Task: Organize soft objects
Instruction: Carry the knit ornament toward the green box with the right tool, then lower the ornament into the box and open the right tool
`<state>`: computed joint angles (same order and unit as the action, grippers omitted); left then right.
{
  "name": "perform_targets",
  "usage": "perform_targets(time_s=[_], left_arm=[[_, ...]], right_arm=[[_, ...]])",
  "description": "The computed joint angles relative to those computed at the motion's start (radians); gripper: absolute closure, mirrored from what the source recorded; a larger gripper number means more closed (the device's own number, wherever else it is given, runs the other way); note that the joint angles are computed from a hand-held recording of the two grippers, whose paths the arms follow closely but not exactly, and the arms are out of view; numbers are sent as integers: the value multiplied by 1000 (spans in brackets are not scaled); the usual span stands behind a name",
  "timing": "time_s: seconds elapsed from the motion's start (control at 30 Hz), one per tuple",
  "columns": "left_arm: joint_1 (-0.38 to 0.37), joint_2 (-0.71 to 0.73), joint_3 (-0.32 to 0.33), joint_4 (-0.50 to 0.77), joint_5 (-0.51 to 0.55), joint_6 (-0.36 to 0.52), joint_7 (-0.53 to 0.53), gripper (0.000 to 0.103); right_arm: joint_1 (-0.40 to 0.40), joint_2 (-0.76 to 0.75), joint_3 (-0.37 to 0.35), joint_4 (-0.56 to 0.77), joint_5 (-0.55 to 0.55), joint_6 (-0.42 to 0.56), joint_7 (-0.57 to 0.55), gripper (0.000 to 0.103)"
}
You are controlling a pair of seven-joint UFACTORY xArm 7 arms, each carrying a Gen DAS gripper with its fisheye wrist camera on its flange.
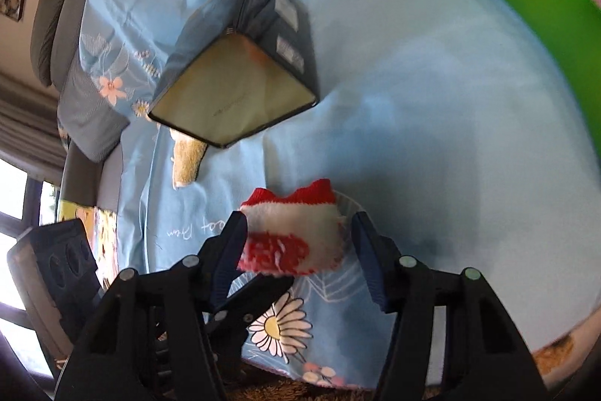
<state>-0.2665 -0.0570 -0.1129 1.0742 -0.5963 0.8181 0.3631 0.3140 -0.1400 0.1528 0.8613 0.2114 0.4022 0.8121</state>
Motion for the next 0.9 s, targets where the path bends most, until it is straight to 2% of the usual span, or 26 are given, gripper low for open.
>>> perform_targets(time_s=[0.03, 0.1, 0.27, 0.43, 0.57, 0.63, 0.8, 0.9], left_arm=[[-1, 1, 0, 0, -7, -3, 6, 64], [-2, 0, -1, 3, -13, -10, 13, 64], [-10, -17, -7, 12, -8, -34, 24, 65], [-39, -41, -17, 66, -15, -63, 57, 65], [-73, -16, -27, 162, -66, -78, 111, 65], [-86, 6, -39, 208, -71, -87, 128, 65], [-129, 87, -90, 330, -33, -127, 143, 65], [-147, 155, -115, 409, -14, -114, 145, 65]], right_arm=[[11, 12, -10, 0, 40, -13, -37, 50], [35, 28, -25, -8, 147, -62, -129, 54], [27, 3, -17, -20, 158, -90, -149, 58], [-35, -91, 18, -55, -10, -139, -6, 58], [-153, -204, 79, -73, -203, -145, 141, 58], [-195, -251, 87, -80, -260, -142, 180, 57], [-292, -369, 97, -130, -337, -135, 249, 57], [-340, -427, 89, -171, -357, -141, 269, 56]])
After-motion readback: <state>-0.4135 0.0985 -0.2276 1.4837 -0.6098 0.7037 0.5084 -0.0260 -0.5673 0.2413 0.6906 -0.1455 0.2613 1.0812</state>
